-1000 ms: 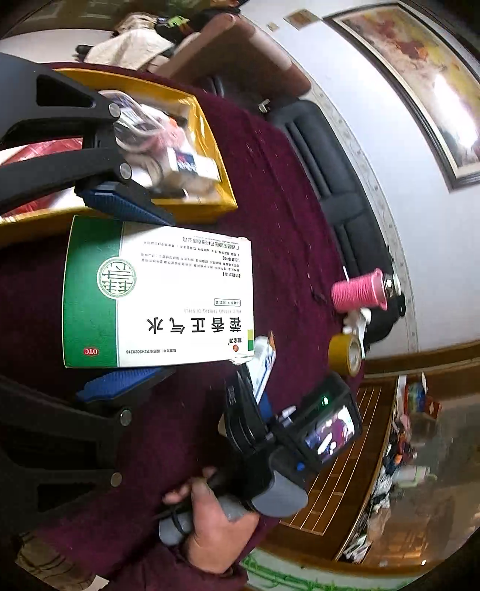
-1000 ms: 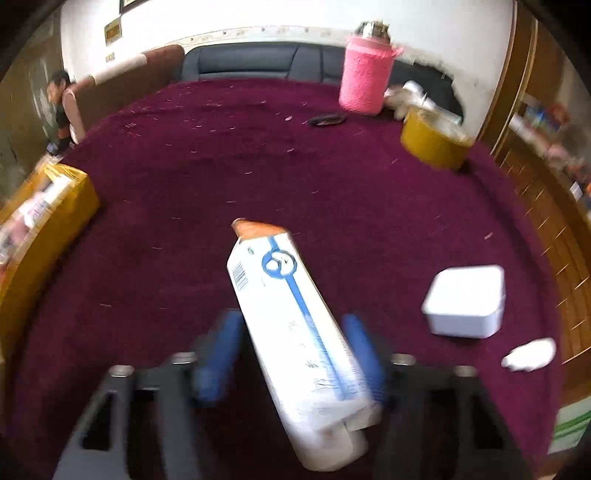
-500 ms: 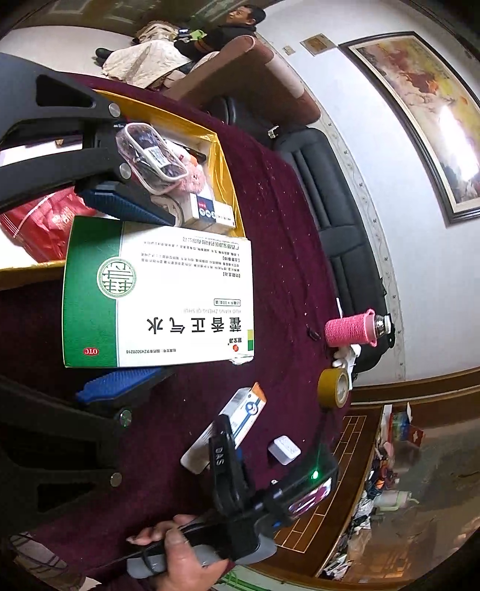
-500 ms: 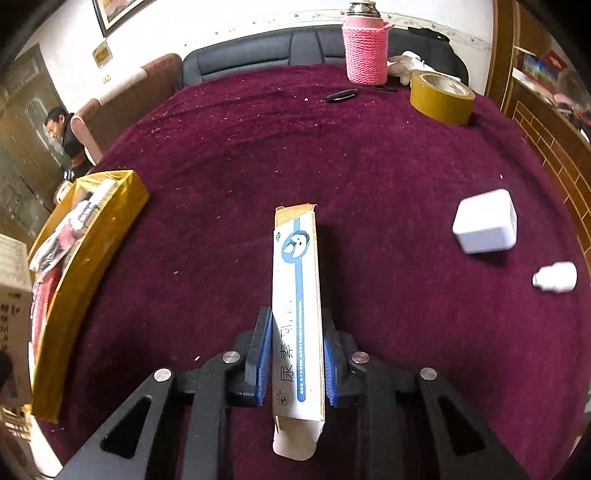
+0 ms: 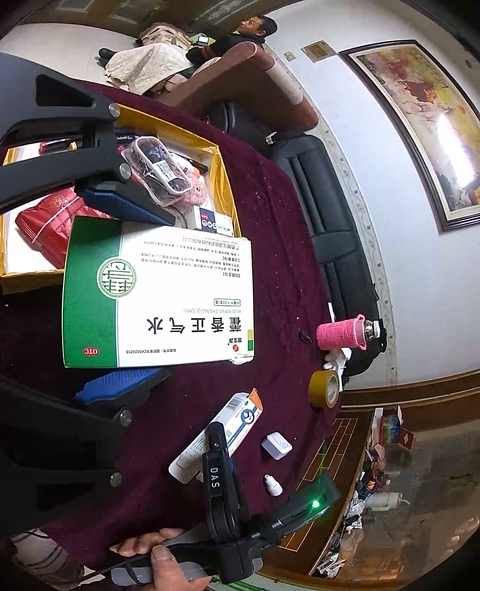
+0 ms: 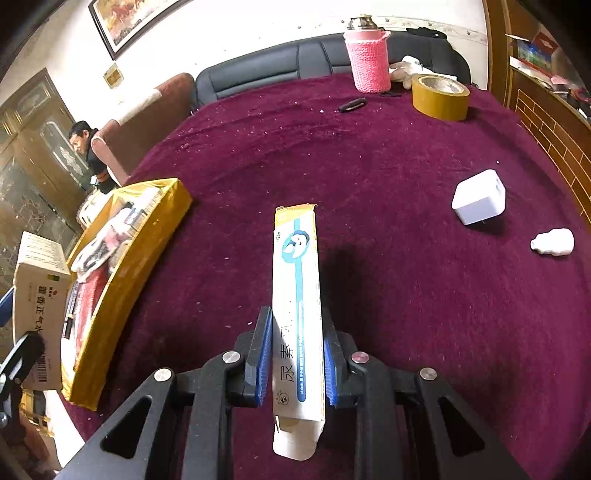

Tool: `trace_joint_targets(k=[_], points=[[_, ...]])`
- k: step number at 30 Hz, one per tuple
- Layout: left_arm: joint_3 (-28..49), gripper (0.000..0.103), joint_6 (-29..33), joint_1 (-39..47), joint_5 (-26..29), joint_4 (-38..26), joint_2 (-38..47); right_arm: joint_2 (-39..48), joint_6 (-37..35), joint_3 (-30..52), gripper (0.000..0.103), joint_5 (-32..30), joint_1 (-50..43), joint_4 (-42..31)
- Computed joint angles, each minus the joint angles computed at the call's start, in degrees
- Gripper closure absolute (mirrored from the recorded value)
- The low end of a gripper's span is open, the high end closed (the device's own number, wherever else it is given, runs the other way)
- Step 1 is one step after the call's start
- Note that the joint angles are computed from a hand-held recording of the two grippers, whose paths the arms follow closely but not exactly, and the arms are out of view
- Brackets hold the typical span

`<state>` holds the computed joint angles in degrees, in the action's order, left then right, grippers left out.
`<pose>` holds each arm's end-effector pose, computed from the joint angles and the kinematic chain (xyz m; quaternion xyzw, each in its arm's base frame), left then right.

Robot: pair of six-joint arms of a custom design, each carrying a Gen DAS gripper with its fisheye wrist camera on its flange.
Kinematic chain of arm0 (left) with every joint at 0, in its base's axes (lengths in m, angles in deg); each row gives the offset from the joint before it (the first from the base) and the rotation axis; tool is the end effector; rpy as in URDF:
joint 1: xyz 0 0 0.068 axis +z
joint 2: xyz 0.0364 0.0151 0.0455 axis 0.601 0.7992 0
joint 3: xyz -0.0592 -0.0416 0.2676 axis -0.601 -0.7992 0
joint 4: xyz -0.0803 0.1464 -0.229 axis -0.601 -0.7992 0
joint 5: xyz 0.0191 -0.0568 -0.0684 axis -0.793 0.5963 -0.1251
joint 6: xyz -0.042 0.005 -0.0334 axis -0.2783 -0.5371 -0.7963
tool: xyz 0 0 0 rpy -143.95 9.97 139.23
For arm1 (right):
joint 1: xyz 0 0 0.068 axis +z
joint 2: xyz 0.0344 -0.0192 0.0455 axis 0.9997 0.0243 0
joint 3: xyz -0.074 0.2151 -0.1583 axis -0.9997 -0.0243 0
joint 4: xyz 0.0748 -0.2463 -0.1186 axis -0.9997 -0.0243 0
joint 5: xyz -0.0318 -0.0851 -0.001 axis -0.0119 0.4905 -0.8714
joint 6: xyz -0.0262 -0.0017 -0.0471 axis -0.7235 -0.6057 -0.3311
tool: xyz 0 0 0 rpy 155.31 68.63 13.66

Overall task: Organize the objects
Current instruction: 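Lift both boxes and carry them over the yellow box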

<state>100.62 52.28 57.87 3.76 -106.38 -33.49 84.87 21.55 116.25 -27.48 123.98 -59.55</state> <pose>0.1782 0.0434 0.2916 0.3755 0.8193 -0.0790 0.4260 0.1489 0.0909 0.2526 0.1962 0.9262 0.0728 0.3137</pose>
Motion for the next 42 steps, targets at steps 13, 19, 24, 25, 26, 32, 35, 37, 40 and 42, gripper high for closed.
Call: trace_joint_targets(k=[13, 19, 24, 25, 26, 32, 35, 37, 40, 42], points=[[1.9, 0.033, 4.5, 7.0, 3.4, -2.1, 3.8, 4.7, 3.0, 6.2, 0.077, 2.2, 8.0, 2.5], [3.6, 0.033, 6.2, 9.9, 5.0, -3.5, 7.2, 8.8, 2.9, 8.8, 0.077, 1.9, 9.8, 4.8], [5.0, 0.032, 9.1, 12.6, 6.2, -5.7, 9.4, 10.0, 3.1, 9.2, 0.077, 0.9, 10.7, 6.5], [5.4, 0.032, 9.8, 13.2, 6.4, -6.2, 9.9, 10.3, 3.2, 9.3, 0.077, 0.7, 10.8, 6.8], [6.0, 0.032, 10.6, 14.1, 6.7, -6.8, 10.7, 10.6, 3.2, 9.3, 0.077, 0.3, 10.9, 7.3], [10.2, 0.032, 12.6, 19.4, 7.9, -7.8, 16.1, 12.2, 2.9, 10.4, 0.077, -0.7, 12.0, 9.5], [12.0, 0.032, 10.8, 21.3, 7.4, -5.6, 19.2, 14.0, 2.5, 11.5, 0.077, -2.2, 12.1, 11.6], [13.0, 0.032, 9.1, 22.0, 6.7, -3.5, 21.3, 15.6, 1.9, 12.5, 0.077, -3.2, 12.1, 13.1], [14.7, 0.032, 5.7, 22.2, 5.1, -0.1, 24.8, 18.3, 1.3, 14.1, 0.077, -4.8, 12.2, 15.5], [15.5, 0.032, 4.3, 22.2, 4.4, 1.3, 26.5, 20.6, 0.6, 15.6, 0.077, -5.9, 12.1, 16.8]])
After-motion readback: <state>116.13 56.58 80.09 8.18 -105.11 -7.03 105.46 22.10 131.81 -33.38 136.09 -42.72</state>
